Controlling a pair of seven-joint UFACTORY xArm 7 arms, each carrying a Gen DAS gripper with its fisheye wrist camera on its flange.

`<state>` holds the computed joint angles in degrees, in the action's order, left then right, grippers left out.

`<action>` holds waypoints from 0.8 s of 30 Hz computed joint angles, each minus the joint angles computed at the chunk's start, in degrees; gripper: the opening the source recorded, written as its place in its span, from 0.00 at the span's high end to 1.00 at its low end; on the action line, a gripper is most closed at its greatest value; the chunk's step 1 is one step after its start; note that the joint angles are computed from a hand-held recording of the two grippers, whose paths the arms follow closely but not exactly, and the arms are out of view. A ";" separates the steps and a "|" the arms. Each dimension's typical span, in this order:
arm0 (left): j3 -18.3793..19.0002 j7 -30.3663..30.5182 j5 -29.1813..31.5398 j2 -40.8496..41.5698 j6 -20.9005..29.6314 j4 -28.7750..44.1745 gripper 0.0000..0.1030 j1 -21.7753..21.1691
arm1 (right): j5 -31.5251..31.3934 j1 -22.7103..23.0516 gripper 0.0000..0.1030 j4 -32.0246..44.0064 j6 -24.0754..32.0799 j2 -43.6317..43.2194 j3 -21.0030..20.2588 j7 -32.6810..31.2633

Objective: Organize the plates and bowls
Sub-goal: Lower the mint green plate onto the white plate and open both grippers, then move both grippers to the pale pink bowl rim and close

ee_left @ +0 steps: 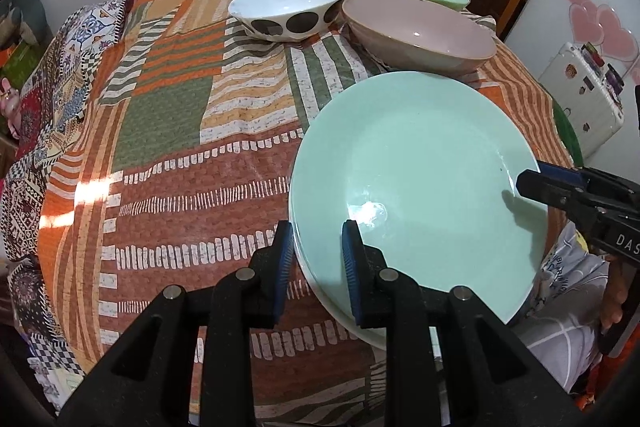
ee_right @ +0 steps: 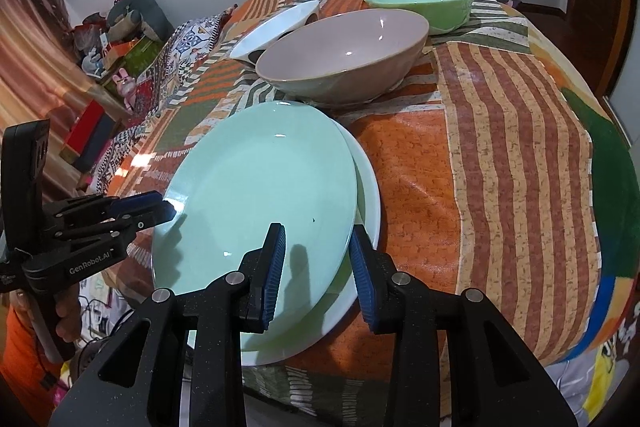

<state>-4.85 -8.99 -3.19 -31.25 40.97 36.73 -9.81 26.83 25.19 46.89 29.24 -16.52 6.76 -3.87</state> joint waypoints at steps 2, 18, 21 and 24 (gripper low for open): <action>0.27 -0.01 -0.32 0.44 0.70 0.29 0.77 -0.04 | -0.64 -0.20 0.70 0.13 0.24 -0.04 0.28 0.74; 0.58 0.29 -0.94 -1.29 -2.17 4.09 0.74 0.55 | -5.66 -0.99 0.66 -0.66 -5.35 -3.38 -0.74 4.31; 0.31 0.35 -0.67 0.01 -3.77 5.91 0.72 0.49 | -5.60 -1.28 0.61 0.05 -6.35 -2.81 -1.07 4.61; 0.06 0.03 -0.43 2.23 -5.46 8.10 0.62 0.61 | -5.96 -1.64 0.57 0.74 -7.57 -2.21 -1.14 5.22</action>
